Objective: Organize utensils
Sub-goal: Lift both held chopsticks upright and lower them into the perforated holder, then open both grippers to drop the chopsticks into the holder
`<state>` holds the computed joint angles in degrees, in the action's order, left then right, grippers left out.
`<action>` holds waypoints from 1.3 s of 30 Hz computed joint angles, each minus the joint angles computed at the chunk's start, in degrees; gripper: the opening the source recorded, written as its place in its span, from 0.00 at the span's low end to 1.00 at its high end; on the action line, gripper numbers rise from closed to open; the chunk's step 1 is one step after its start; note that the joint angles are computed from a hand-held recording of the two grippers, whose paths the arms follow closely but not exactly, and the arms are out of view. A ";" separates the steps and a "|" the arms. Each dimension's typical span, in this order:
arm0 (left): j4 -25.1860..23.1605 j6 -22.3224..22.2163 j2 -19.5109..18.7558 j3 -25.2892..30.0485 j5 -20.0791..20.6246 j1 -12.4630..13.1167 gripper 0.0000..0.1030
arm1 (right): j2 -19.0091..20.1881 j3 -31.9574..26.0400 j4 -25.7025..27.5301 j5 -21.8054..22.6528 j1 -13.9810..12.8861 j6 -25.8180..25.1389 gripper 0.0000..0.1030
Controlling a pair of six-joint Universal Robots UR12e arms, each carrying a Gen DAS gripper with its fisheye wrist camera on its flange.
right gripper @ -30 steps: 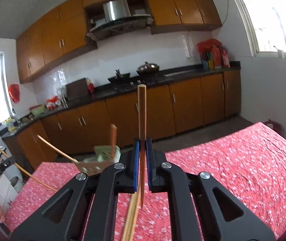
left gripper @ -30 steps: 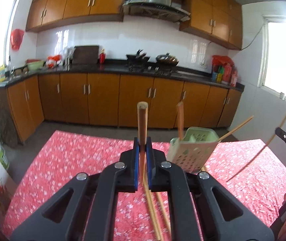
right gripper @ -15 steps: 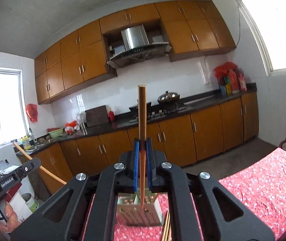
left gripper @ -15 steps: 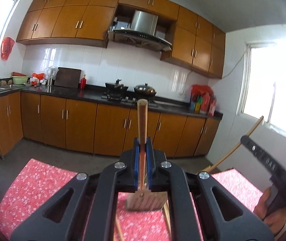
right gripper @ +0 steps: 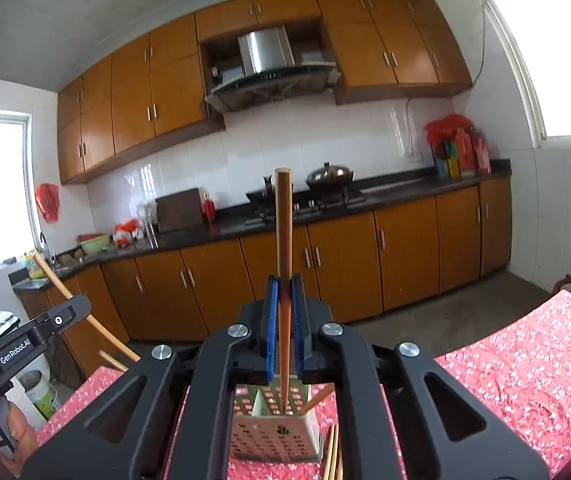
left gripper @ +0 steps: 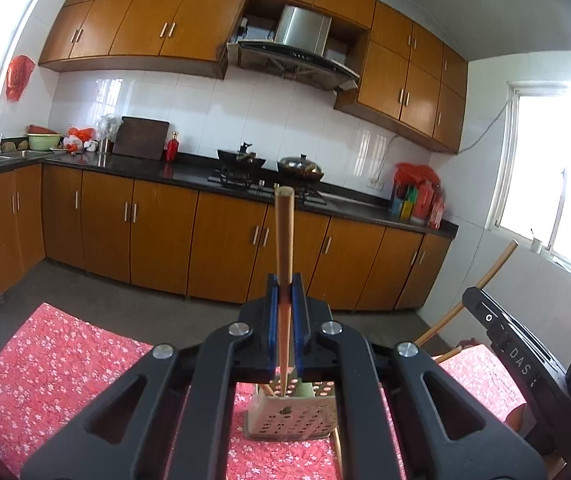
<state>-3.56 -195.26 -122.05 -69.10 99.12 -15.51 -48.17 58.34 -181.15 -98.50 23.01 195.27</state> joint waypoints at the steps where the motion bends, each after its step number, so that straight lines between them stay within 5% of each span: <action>1: -0.13 0.12 -0.13 -0.05 -0.16 0.02 0.07 | 0.09 -0.08 0.45 0.10 -0.02 0.01 0.07; 6: -2.81 -0.05 -0.97 1.07 -0.39 -0.02 0.09 | -0.34 0.27 3.63 1.79 -0.40 0.92 0.09; 9: -2.82 -0.76 -0.70 0.72 0.42 0.13 0.21 | -0.84 1.01 3.57 1.41 -0.54 1.87 0.35; 10: -2.65 -0.91 -0.56 0.53 0.58 0.19 0.21 | -1.05 1.46 2.75 1.17 -0.58 2.02 0.37; 22: -0.33 -1.66 3.84 -6.04 5.19 0.33 0.30 | -5.44 8.49 1.88 -2.57 -0.79 1.40 0.37; 26: -2.38 -2.63 6.53 -11.48 7.42 0.90 0.33 | -7.64 13.54 6.65 -2.39 -1.52 3.99 0.37; 30: -8.91 -6.94 8.85 -17.55 3.28 2.84 0.33 | -7.69 16.11 16.96 -1.02 -1.71 1.26 0.33; 34: -13.95 -8.78 9.27 -20.56 2.07 3.68 0.33 | -6.91 16.96 24.50 7.50 -2.40 4.09 0.19; 39: -16.54 -9.68 9.14 -22.46 0.62 3.68 0.33 | -5.07 14.96 27.68 10.33 -1.59 3.30 0.19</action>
<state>-20.10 -204.94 -112.91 -91.56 99.75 -11.83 -53.24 73.30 -153.47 -88.17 21.42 198.57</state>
